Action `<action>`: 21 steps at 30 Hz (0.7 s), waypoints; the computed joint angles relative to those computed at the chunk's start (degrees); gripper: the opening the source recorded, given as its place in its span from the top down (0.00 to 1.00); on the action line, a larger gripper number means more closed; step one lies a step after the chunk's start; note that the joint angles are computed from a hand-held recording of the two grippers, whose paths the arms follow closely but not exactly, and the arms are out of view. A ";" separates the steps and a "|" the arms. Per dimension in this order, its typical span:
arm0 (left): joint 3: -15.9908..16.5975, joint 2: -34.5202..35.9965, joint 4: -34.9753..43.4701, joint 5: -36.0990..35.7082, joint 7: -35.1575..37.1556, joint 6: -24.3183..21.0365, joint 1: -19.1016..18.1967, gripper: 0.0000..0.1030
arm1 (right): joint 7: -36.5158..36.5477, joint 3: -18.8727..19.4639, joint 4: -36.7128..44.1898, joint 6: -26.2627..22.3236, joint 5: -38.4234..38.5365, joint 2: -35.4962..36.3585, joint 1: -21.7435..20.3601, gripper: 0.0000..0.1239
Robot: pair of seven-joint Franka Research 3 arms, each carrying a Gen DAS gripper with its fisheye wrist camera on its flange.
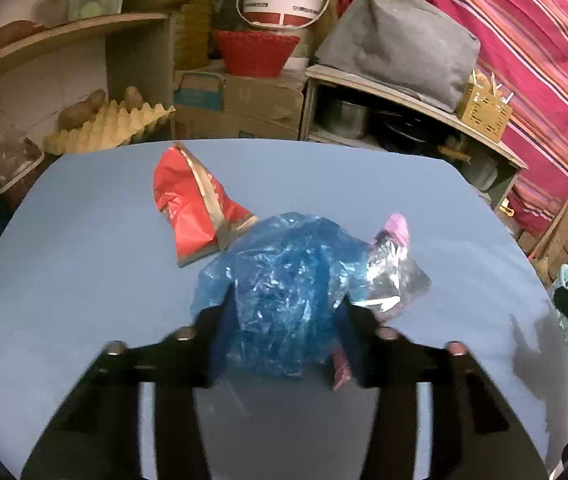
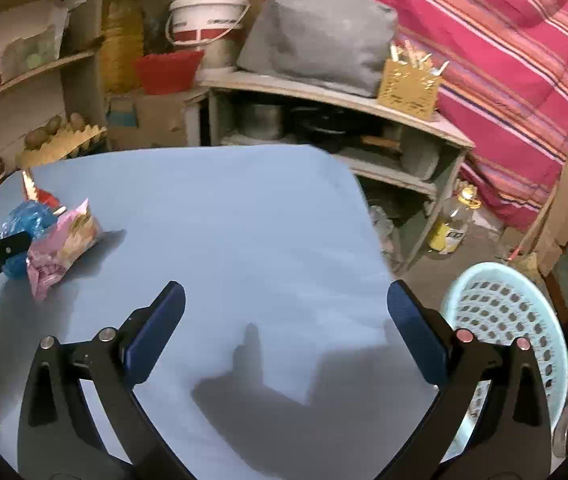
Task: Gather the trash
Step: 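Move both tools back over the blue bag and pink snack bag, then grasp the blue plastic bag with the left tool while the right tool grasps the pink snack bag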
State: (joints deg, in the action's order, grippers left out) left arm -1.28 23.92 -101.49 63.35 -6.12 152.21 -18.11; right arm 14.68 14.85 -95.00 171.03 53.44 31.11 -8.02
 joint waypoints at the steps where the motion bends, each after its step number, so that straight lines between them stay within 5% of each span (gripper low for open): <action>1: 0.12 -0.11 -0.19 0.09 -0.07 0.24 0.15 0.69 | 0.64 -0.27 -0.31 -0.45 -0.54 -0.10 0.59 0.21; 7: 1.24 -3.92 -5.08 3.81 -7.52 3.41 1.41 0.87 | -0.05 0.69 -2.31 -2.13 -0.43 -1.33 1.80 0.21; 21: -3.33 -14.53 -16.70 9.50 -13.48 -4.31 6.33 0.88 | 3.26 -1.65 -1.80 -8.82 -1.08 -1.44 8.25 0.23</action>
State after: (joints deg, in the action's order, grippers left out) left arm -4.61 9.39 -118.19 72.85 -19.59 147.91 -11.78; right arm 17.94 13.19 -96.80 162.20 52.36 29.67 0.24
